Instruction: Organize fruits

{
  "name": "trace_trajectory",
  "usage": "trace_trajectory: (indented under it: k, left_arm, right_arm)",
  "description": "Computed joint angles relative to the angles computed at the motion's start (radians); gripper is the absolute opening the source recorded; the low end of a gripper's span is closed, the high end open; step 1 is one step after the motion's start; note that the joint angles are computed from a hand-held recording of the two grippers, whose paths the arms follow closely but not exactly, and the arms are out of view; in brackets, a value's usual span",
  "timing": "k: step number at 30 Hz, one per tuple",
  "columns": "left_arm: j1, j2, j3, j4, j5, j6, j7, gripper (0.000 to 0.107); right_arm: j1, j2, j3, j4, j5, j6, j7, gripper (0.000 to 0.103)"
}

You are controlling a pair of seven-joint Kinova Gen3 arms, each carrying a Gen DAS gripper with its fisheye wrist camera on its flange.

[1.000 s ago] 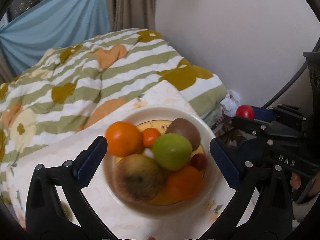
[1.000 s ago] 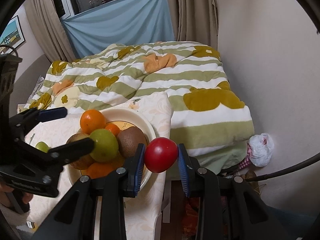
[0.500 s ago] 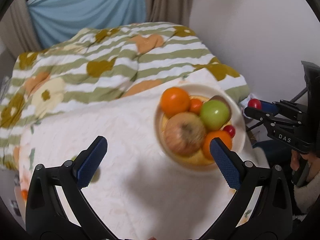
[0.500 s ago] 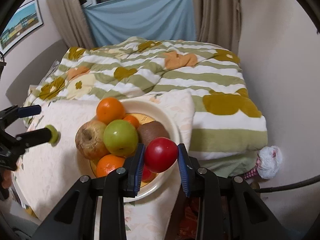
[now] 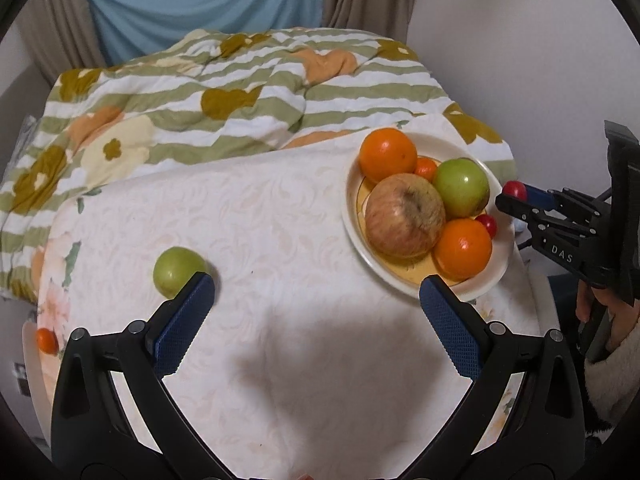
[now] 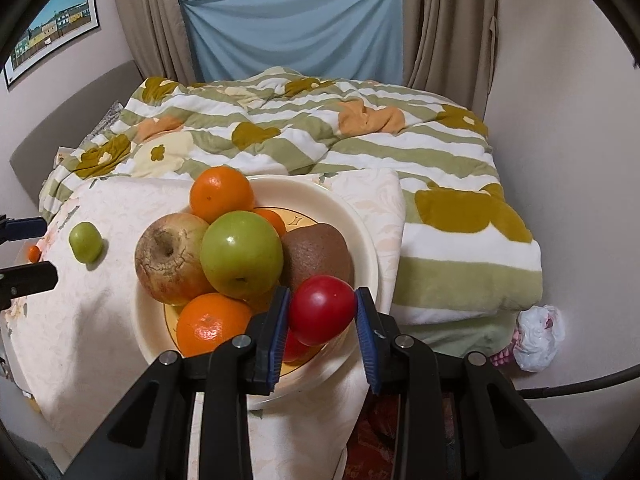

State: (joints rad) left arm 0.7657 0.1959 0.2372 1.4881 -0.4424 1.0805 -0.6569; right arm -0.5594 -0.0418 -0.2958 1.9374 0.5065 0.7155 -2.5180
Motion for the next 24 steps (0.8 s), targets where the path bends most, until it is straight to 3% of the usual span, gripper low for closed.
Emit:
trace_trajectory:
  k: [2, 4, 6, 9, 17, 24]
  left_arm:
    - [0.007, 0.0, 0.001, 0.003, -0.01, 0.008, 0.006, 0.103]
    - [0.01, -0.006, 0.002, 0.013, -0.014, 0.009, 0.009, 0.103]
    - [0.011, -0.011, 0.005, 0.021, -0.013, 0.01, 0.015, 0.103]
    - [0.013, -0.022, 0.011, 0.03, -0.014, 0.01, 0.028, 0.103]
    - [0.02, -0.067, 0.034, 0.048, -0.051, 0.024, 0.086, 0.103]
    - [0.03, -0.122, 0.072, 0.034, -0.124, 0.12, 0.181, 0.103]
  right_arm:
    - [-0.003, -0.001, -0.007, 0.003, 0.023, 0.002, -0.028, 0.033]
    - [-0.005, -0.006, -0.01, 0.014, 0.044, -0.008, -0.049, 0.067]
    - [-0.007, -0.014, -0.02, 0.028, 0.086, -0.012, -0.09, 0.086]
    - [-0.012, -0.02, -0.034, 0.031, 0.123, 0.009, -0.127, 0.102]
    - [-0.018, -0.053, -0.049, 0.011, 0.117, 0.058, -0.118, 0.102]
    - [-0.003, -0.084, -0.076, -0.077, 0.048, 0.144, -0.048, 0.102]
